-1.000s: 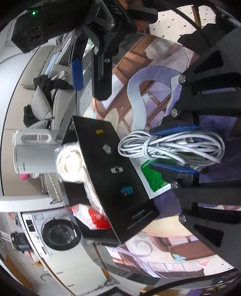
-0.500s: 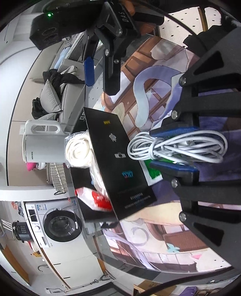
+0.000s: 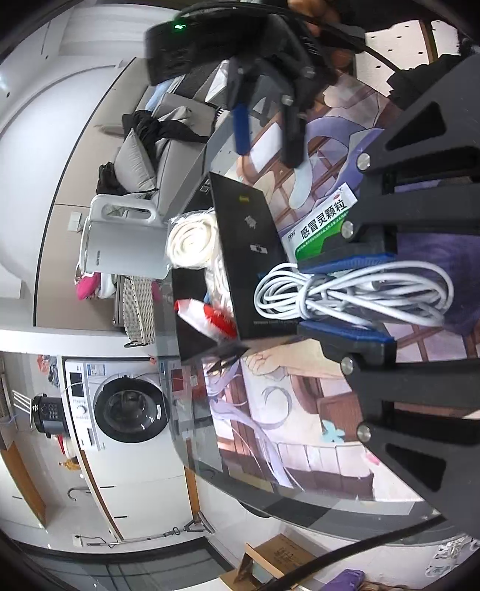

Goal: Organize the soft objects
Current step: 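Lift the cable with the left gripper while the right gripper moves to the green medicine packet, then grasp the green medicine packet with the right gripper and lift while the left gripper holds the cable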

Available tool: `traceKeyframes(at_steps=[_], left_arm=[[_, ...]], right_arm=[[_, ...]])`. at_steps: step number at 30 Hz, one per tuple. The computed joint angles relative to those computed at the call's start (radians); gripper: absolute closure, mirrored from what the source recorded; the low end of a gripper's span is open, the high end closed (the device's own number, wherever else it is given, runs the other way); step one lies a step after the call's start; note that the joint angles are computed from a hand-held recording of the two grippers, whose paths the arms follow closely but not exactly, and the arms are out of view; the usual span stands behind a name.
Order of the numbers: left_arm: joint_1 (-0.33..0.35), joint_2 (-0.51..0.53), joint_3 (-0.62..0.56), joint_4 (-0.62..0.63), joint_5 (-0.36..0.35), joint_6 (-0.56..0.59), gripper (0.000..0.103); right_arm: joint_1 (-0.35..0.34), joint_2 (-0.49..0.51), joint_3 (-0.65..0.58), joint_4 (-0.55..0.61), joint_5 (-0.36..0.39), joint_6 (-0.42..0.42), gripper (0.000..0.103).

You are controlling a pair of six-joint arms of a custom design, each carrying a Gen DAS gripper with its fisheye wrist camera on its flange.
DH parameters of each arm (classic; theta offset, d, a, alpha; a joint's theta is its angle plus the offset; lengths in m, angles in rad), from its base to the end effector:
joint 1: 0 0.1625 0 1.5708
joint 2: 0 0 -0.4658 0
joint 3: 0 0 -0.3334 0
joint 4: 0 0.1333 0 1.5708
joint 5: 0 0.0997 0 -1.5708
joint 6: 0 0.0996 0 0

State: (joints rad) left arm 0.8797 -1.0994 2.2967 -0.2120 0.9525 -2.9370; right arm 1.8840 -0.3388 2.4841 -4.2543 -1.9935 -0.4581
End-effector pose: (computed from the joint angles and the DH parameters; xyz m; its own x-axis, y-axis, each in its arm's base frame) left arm -0.0408 -0.3490 0.1443 -0.7068 0.3973 -0.5853 0.6892 0.5734 -0.4429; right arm 0.2082 -0.3428 0.0105 -0.7193 -0.4338 0.5426 -0.6496 0.6968 -0.3040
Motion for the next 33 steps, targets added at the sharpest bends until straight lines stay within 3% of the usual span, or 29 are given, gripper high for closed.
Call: traceKeyframes(at_steps=[10,13,22,27,33], left_arm=[[0.015,-0.042,0.043,-0.060,-0.044,0.002,0.079],[0.030,-0.053,0.052,-0.088,-0.077,-0.014,0.079],[0.075,-0.058,0.047,-0.149,-0.155,-0.065,0.079],[0.087,-0.049,0.037,-0.152,-0.175,-0.071,0.079],[0.084,-0.048,0.038,-0.156,-0.181,-0.067,0.079]], right_arm=[[0.074,0.075,-0.139,0.186,-0.061,0.085,0.001],[0.103,0.099,-0.191,0.245,-0.122,0.120,0.001],[0.160,0.165,-0.291,0.308,-0.287,0.183,0.001],[0.172,0.179,-0.339,0.338,-0.338,0.237,0.001],[0.158,0.157,-0.302,0.333,-0.357,0.265,0.001]])
